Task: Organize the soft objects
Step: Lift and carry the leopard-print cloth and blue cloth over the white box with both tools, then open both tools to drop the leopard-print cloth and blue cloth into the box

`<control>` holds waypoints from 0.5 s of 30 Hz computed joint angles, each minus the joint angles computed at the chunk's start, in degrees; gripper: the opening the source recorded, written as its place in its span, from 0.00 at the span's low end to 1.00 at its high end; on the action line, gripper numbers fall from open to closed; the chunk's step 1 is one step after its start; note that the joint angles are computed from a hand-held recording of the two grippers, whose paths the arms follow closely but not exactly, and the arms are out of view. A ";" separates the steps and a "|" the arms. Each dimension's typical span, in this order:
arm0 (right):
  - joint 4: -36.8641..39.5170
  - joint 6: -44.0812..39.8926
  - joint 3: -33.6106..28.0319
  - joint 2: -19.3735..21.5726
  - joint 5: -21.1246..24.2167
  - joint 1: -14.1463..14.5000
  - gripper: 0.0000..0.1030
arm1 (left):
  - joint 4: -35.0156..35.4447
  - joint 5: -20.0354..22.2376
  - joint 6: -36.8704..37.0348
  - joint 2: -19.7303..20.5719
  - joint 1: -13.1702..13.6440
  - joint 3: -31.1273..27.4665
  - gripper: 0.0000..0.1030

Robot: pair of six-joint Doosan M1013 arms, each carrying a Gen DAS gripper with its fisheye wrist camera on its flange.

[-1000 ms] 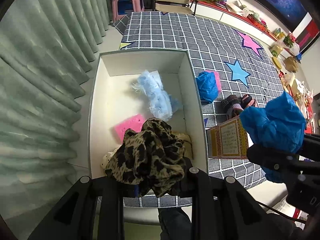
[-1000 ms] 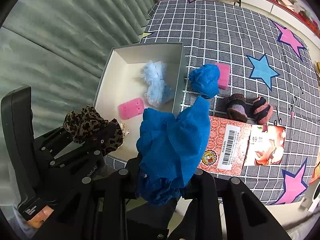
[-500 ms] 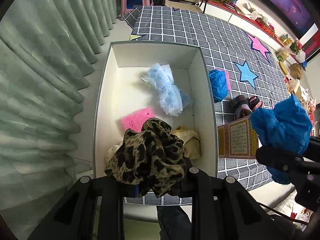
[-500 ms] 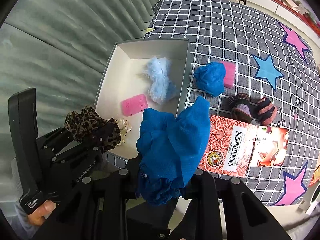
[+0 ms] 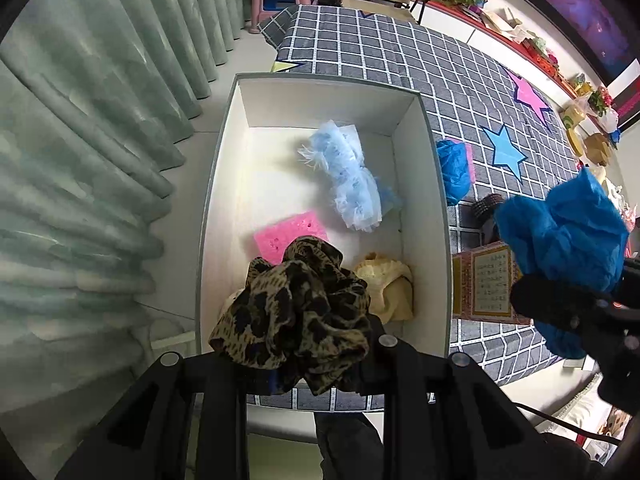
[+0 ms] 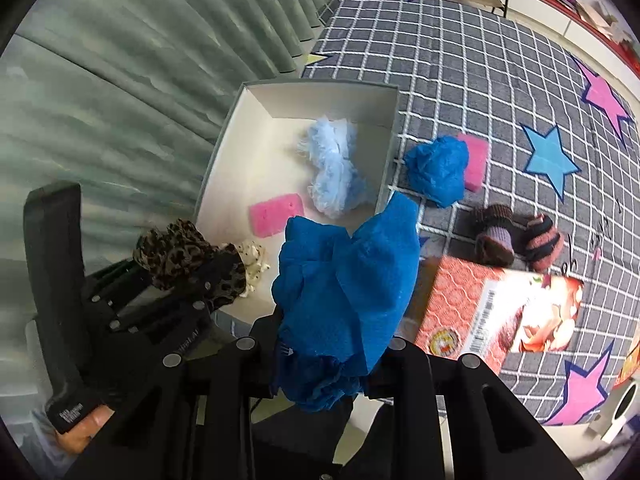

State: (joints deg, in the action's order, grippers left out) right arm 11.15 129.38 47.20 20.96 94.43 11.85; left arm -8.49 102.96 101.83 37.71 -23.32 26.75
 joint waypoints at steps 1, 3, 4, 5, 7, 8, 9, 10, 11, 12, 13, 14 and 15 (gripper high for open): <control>0.18 -0.19 -0.49 0.36 -0.05 0.00 0.28 | 0.12 0.06 -0.16 0.07 0.05 -0.06 0.27; 0.28 -0.51 -1.37 1.00 0.00 0.06 0.27 | 0.29 0.15 -0.38 0.09 0.11 -0.03 0.27; 0.17 -0.67 -1.83 1.32 0.07 0.13 0.28 | 0.35 0.21 -0.48 0.12 0.15 -0.02 0.27; 0.18 -0.85 -2.13 1.54 0.15 0.17 0.27 | 0.43 0.30 -0.58 0.14 0.19 0.00 0.27; 0.50 -1.26 -2.75 2.03 0.37 0.18 0.28 | 0.51 0.45 -0.73 0.22 0.25 0.01 0.27; 0.64 -1.49 -2.97 2.21 0.50 0.17 0.28 | 0.49 0.60 -0.80 0.33 0.29 -0.11 0.27; 0.80 -1.71 -3.17 2.41 0.66 0.18 0.28 | 0.49 0.73 -0.95 0.43 0.30 -0.24 0.27; 0.99 -1.90 -3.39 2.61 0.84 0.16 0.28 | 0.46 0.86 -1.13 0.54 0.34 -0.34 0.27; 1.12 -2.07 -3.50 2.74 0.99 0.14 0.28 | 0.32 1.14 -1.43 0.74 0.43 -0.61 0.27; 1.19 -2.14 -3.64 2.90 1.17 0.11 0.28 | 0.27 1.20 -1.63 0.79 0.43 -0.62 0.27; 1.32 -2.17 -3.76 3.02 1.31 0.08 0.28 | 0.26 1.29 -1.83 0.91 0.49 -0.77 0.27; 1.42 -2.16 -3.87 3.14 1.37 0.01 0.27 | 0.37 1.36 -1.95 0.98 0.49 -0.87 0.27; 1.47 -2.12 -4.00 3.28 1.38 -0.04 0.27 | 0.46 1.46 -2.03 1.08 0.49 -0.99 0.27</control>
